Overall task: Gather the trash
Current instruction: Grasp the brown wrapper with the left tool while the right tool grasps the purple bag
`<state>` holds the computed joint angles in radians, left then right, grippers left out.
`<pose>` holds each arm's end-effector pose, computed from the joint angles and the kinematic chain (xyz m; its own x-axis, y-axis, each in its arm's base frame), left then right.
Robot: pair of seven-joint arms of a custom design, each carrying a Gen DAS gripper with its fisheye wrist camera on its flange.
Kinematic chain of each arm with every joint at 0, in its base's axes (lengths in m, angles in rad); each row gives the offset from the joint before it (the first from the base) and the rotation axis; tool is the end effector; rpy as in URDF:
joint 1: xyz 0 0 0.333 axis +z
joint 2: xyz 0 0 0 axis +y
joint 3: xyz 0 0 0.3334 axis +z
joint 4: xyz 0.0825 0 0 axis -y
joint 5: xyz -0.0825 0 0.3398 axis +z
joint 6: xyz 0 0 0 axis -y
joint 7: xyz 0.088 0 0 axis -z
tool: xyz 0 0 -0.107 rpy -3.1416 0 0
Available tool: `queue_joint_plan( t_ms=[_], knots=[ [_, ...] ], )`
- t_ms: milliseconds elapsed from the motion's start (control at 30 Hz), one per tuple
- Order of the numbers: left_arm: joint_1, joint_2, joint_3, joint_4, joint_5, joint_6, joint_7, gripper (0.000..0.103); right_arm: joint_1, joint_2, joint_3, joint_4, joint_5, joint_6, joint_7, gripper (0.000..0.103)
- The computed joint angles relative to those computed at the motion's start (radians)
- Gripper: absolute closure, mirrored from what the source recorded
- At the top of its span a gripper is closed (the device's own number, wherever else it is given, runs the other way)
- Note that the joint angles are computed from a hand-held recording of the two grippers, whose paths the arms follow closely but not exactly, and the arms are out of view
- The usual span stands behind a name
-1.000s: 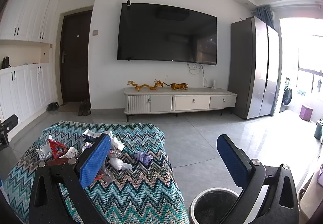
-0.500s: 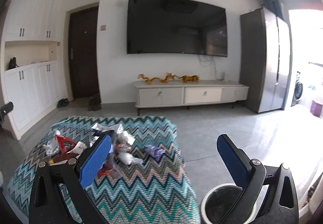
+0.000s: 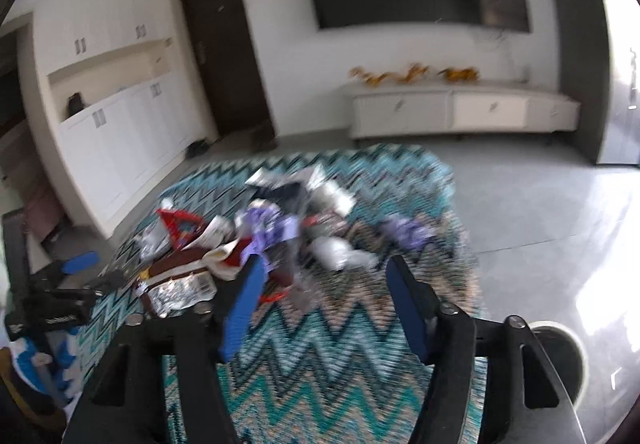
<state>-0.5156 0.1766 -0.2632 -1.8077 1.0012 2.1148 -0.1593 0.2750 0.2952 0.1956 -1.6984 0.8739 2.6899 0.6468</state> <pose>0.4564 -0.3811 0.5121 0.4304 -0.9009 0.0565 -0.5792 -0.3237 -0.7482 0.5978 0.2577 0.5293 0.6984 -0.6886 -0.1952 -0.5401 -0.3280 -0.7751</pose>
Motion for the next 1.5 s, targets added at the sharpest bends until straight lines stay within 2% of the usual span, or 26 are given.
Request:
queue_joint_plan(
  t_ms=[33, 200, 433, 567, 600, 767, 800, 833, 900, 1000, 1100, 1333, 1500],
  knots=[
    [0.009, 0.000, 0.004, -0.012, -0.004, 0.023, 0.000, 0.003, 0.005, 0.021, 0.001, 0.027, -0.017, -0.028, 0.006, 0.046],
    [0.052, 0.011, 0.021, -0.046, -0.043, 0.153, 0.011, 0.022, 0.036, 0.124, 0.010, 0.165, -0.113, -0.130, 0.041, 0.049],
    [0.087, 0.017, 0.041, -0.078, -0.059, 0.273, 0.008, 0.024, 0.092, 0.282, 0.016, 0.395, -0.254, -0.191, 0.092, 0.051],
    [0.095, 0.030, 0.047, -0.081, -0.078, 0.320, 0.021, 0.037, 0.126, 0.369, 0.003, 0.513, -0.340, -0.197, 0.129, 0.051],
    [0.096, 0.036, 0.048, -0.081, -0.084, 0.330, 0.024, 0.043, 0.135, 0.387, -0.004, 0.536, -0.362, -0.197, 0.142, 0.051],
    [0.094, 0.043, 0.060, -0.091, -0.086, 0.386, 0.012, 0.065, 0.146, 0.463, -0.015, 0.655, -0.440, -0.276, 0.196, 0.051],
    [0.091, 0.042, 0.061, -0.092, -0.080, 0.390, 0.004, 0.069, 0.145, 0.471, -0.017, 0.668, -0.450, -0.294, 0.205, 0.054],
    [0.088, 0.037, 0.061, -0.096, -0.076, 0.394, -0.002, 0.072, 0.144, 0.469, -0.015, 0.664, -0.453, -0.297, 0.208, 0.064],
    [0.083, 0.028, 0.060, -0.102, -0.066, 0.398, -0.012, 0.079, 0.130, 0.452, -0.003, 0.635, -0.442, -0.286, 0.198, 0.075],
    [0.072, 0.011, 0.052, -0.109, -0.049, 0.383, -0.029, 0.089, 0.105, 0.422, 0.024, 0.588, -0.402, -0.272, 0.171, 0.081],
    [0.060, 0.002, 0.040, -0.096, -0.046, 0.345, -0.028, 0.092, 0.081, 0.372, 0.050, 0.519, -0.349, -0.248, 0.118, 0.083],
    [0.023, -0.054, -0.001, -0.076, -0.020, 0.203, -0.032, 0.094, -0.002, 0.199, 0.117, 0.306, -0.113, -0.182, -0.072, 0.083],
    [0.000, -0.077, -0.035, -0.024, -0.004, 0.088, 0.002, 0.094, -0.064, 0.096, 0.119, 0.219, 0.103, -0.202, -0.211, 0.083]
  ],
)
